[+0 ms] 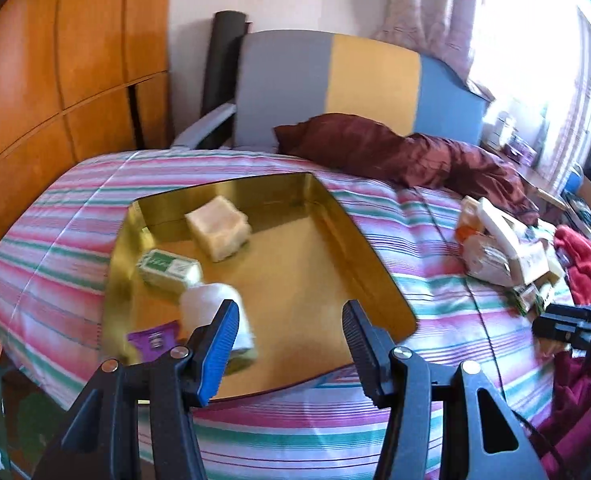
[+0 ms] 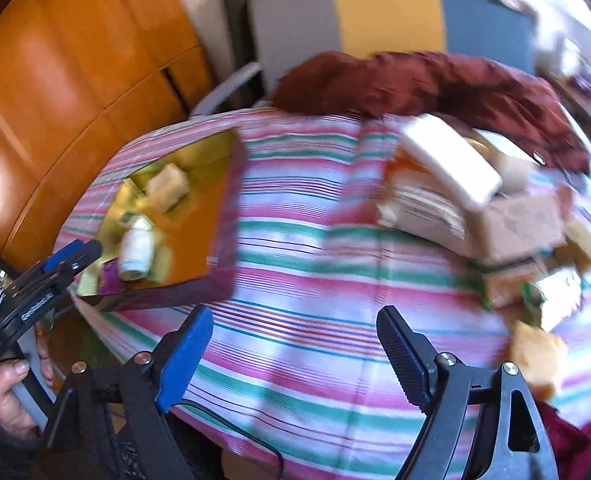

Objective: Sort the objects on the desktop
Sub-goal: 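Move both tools back from the tray to the item pile, then grasp cream printed box with right tool while left tool grasps white-orange food packet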

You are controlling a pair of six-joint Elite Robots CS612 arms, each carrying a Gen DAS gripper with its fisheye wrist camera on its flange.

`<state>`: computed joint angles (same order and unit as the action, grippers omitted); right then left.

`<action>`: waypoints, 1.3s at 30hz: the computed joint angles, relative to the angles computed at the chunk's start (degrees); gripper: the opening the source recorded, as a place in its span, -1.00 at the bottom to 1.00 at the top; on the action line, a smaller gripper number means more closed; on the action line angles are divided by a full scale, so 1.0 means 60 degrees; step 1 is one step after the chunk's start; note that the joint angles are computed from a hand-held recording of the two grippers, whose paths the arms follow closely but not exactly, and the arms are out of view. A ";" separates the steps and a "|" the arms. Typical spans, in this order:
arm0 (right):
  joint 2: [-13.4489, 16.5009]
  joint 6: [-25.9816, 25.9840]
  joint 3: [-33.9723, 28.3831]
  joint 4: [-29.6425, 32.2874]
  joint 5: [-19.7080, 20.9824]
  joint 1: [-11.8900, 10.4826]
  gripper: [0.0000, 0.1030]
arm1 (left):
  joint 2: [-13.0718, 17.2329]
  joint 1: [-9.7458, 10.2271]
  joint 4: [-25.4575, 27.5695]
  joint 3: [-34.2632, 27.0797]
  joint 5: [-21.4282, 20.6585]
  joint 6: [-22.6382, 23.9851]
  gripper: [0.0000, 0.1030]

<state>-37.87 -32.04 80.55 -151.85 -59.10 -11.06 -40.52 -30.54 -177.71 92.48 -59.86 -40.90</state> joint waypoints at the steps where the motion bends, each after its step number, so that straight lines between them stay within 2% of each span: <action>1: 0.0006 0.0131 -0.0023 -0.0044 -0.0054 -0.0058 0.64 | 0.0031 -0.0008 0.0015 -0.0072 -0.0060 0.0112 0.06; 7: 0.0116 0.1336 -0.0457 -0.0186 -0.0399 -0.0486 0.64 | 0.0244 -0.0022 -0.0144 -0.0491 -0.0590 0.0689 0.06; 9: 0.0173 0.1634 -0.0660 -0.0088 -0.0313 -0.0574 0.64 | 0.0304 -0.0013 -0.0128 -0.0620 -0.0840 0.0803 0.06; 13: 0.0467 0.2770 -0.1368 0.0299 -0.0395 -0.0653 0.64 | 0.0439 -0.0030 0.0004 -0.0938 -0.1118 0.1078 0.06; 18: 0.1183 0.4317 -0.2651 0.1115 -0.0371 -0.0725 0.68 | 0.0547 -0.0101 0.0044 -0.1205 -0.1255 0.1407 0.06; 24: 0.2235 0.5402 -0.4445 0.2663 -0.0237 -0.0676 0.68 | 0.0655 -0.0118 0.0294 -0.1408 -0.1461 0.1510 0.06; 27: 0.2627 0.6062 -0.4993 0.2833 0.0126 -0.0706 0.70 | 0.0701 -0.0112 0.0435 -0.1502 -0.1558 0.1534 0.06; 28: 0.2722 0.6245 -0.5143 0.2866 0.0030 -0.0690 0.70 | 0.0713 -0.0113 0.0450 -0.1525 -0.1567 0.1558 0.06; 32: 0.3017 0.6375 -0.5552 0.2773 0.0190 -0.0655 0.72 | 0.0812 -0.0070 0.0517 -0.1702 -0.1761 0.1660 0.06; 34: 0.3126 0.6167 -0.5731 0.2763 0.0059 -0.0609 0.71 | 0.0887 -0.0048 0.0670 -0.1854 -0.1853 0.1695 0.06; 36: 0.3179 0.5729 -0.5861 0.2952 -0.0248 -0.0518 0.45 | 0.0981 -0.0022 0.0796 -0.2062 -0.2013 0.1742 0.06; 39: 0.3097 0.5143 -0.5729 0.2836 -0.0149 -0.0469 0.26 | 0.1147 0.0022 0.0803 -0.2420 -0.2382 0.1934 0.06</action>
<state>-19.28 -1.18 46.17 -134.83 -60.00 -13.87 -33.63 -30.41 -172.89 77.96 -74.15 -29.30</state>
